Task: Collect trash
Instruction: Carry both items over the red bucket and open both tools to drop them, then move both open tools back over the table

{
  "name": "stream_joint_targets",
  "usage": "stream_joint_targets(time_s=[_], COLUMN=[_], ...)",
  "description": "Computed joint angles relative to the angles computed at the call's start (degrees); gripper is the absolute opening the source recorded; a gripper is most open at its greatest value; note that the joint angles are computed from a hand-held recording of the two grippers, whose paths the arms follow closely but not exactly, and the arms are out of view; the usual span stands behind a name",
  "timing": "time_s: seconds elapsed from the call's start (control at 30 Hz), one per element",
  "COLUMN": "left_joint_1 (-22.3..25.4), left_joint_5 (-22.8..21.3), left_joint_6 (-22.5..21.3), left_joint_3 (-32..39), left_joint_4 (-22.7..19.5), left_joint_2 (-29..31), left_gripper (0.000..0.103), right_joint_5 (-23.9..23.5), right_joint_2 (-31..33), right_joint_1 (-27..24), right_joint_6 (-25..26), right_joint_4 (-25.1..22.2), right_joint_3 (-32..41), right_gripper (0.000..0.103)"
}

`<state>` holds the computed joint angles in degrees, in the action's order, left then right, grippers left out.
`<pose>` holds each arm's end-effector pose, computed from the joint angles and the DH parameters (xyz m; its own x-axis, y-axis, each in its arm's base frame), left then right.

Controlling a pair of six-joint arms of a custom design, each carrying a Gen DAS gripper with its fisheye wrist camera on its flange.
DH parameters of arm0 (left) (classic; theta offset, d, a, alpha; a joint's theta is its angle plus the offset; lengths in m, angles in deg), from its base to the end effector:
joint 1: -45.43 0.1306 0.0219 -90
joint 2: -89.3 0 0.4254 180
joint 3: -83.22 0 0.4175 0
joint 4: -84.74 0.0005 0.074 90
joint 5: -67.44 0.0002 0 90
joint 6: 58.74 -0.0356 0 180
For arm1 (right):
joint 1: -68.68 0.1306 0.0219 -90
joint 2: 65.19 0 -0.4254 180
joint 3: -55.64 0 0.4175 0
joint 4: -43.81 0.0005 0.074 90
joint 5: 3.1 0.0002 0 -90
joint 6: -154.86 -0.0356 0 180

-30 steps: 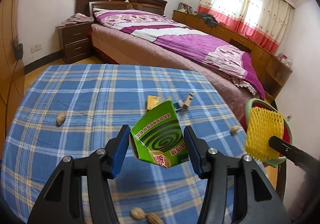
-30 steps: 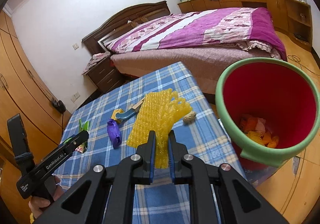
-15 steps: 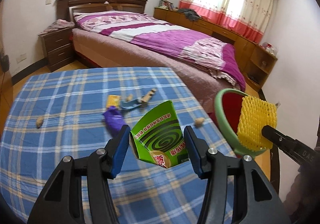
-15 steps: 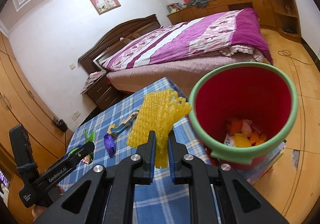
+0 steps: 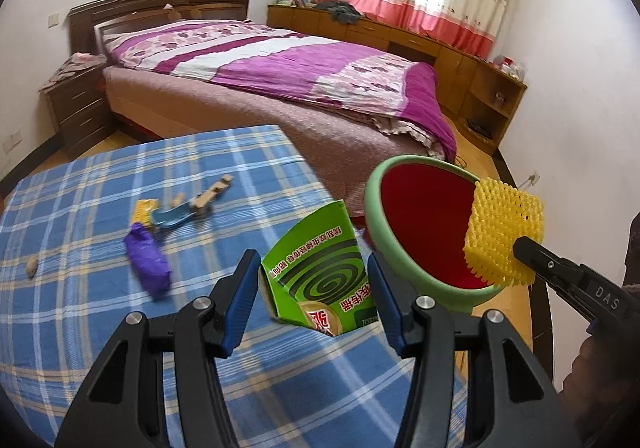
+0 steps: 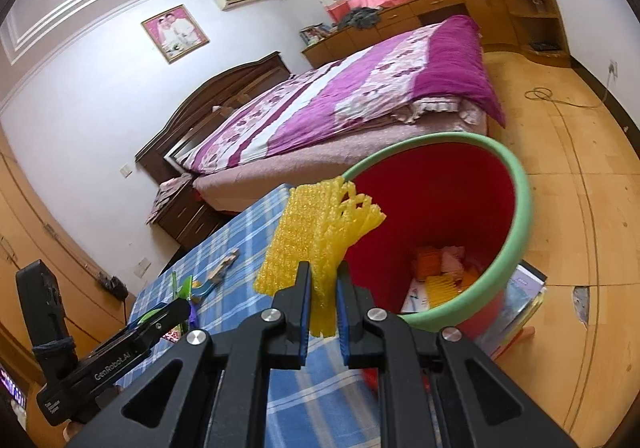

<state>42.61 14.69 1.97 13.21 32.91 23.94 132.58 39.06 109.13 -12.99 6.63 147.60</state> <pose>0.6698 -0.0551 0.3980 -0.5437 0.4167 -0.7285 0.7327 0.6590 -0.1699 0.4724 0.3686 0.3788 -0.2190 0.7109 -0.6684 0.5445 0.6575 0.5208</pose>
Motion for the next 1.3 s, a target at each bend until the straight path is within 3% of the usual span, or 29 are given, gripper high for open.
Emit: stream_joint_targets(time_s=[0.27,0.63,0.87,1.3], left_joint_1=[-4.5,-10.6,-12.4,-12.7], left_joint_5=[-1.1,-3.7,-4.1,-3.0], left_joint_6=[1.4,-0.6,-1.9,-2.7], left_joint_3=[-0.9,-1.6,-1.1,-1.3], left_joint_4=[1.5,1.4,0.5,0.2], left_joint_2=[-0.3,1.0,2.2,2.3], left_gripper=[0.056,0.056,0.057,0.061], right_joint_5=[-1.6,-5.1,-5.7,-5.3], right_joint_2=[-3.3,-6.0,-6.8,-6.7], right_joint_1=[-2.6,-6.3,-7.8,-7.6], right_joint_6=[-0.9,-2.5,-2.6,-4.5], right_joint_4=[1.3,1.4,1.3,2.6], right_joint_3=[-5.7,-11.0,-12.5,-13.3], right_gripper=[0.013,0.015,0.016,0.031])
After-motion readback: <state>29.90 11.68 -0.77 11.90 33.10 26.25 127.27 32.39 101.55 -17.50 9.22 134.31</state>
